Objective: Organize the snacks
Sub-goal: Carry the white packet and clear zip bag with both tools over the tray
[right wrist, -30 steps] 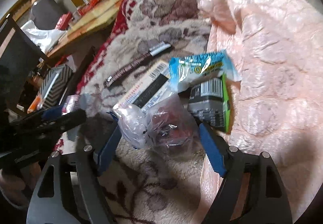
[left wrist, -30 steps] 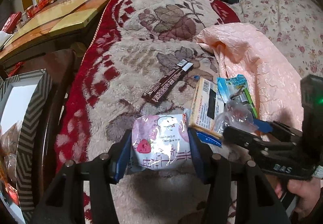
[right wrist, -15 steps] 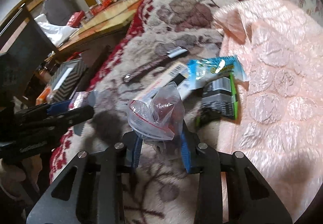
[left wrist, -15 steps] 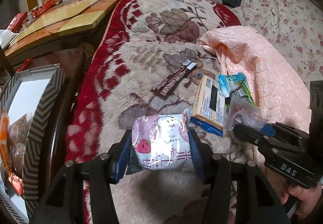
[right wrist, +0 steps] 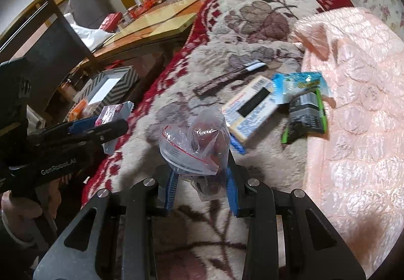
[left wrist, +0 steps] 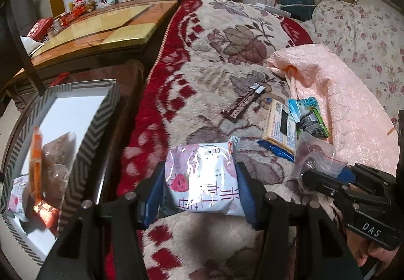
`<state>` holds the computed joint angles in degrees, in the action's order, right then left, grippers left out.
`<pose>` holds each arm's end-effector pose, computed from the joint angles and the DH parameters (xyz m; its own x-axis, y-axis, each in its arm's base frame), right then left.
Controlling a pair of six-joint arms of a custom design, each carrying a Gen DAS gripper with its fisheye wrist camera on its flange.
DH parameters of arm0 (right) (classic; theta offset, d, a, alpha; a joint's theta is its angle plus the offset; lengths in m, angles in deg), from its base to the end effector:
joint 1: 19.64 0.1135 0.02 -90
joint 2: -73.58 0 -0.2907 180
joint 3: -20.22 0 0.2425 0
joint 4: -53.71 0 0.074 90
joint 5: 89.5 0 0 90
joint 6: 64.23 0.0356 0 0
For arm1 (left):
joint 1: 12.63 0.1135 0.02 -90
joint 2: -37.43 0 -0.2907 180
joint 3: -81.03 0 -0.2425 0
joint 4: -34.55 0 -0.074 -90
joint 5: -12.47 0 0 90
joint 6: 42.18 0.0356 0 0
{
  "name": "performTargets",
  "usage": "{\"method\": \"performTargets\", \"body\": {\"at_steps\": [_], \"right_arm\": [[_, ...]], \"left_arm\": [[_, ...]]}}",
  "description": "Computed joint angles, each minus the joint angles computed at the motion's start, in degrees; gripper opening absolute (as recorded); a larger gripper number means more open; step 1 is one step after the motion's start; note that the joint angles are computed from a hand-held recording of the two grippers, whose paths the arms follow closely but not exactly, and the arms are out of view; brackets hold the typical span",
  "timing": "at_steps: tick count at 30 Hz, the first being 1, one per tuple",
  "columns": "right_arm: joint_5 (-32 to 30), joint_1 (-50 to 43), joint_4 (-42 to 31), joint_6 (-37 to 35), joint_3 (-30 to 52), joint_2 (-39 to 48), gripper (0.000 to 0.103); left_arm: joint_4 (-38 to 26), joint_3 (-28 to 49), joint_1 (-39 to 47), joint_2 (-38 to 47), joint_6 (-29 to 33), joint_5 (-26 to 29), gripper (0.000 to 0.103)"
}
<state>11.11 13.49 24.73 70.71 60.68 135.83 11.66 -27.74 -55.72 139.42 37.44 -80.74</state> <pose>0.1533 0.0922 0.1963 -0.7697 0.3267 -0.5484 0.1470 0.9267 0.3458 0.2597 -0.2402 0.1856 -0.6971 0.4058 -0.5911 0.5411 0.8386 -0.0624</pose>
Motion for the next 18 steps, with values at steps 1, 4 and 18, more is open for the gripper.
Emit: {"method": "performTargets", "body": {"at_steps": [1, 4, 18], "right_arm": [[0.64, 1.1, -0.35, 0.21, 0.74, 0.5, 0.032], [1.23, 2.94, -0.75, 0.52, 2.43, 1.72, 0.032], [3.05, 9.65, -2.26, 0.22, 11.07, 8.87, 0.032]], "left_arm": [[0.03, -0.4, 0.28, -0.55, 0.0, 0.05, 0.057], [0.27, -1.71, 1.14, -2.22, 0.18, -0.11, 0.057], [2.01, -7.1, 7.58, -8.54, 1.15, 0.2, 0.057]]}}
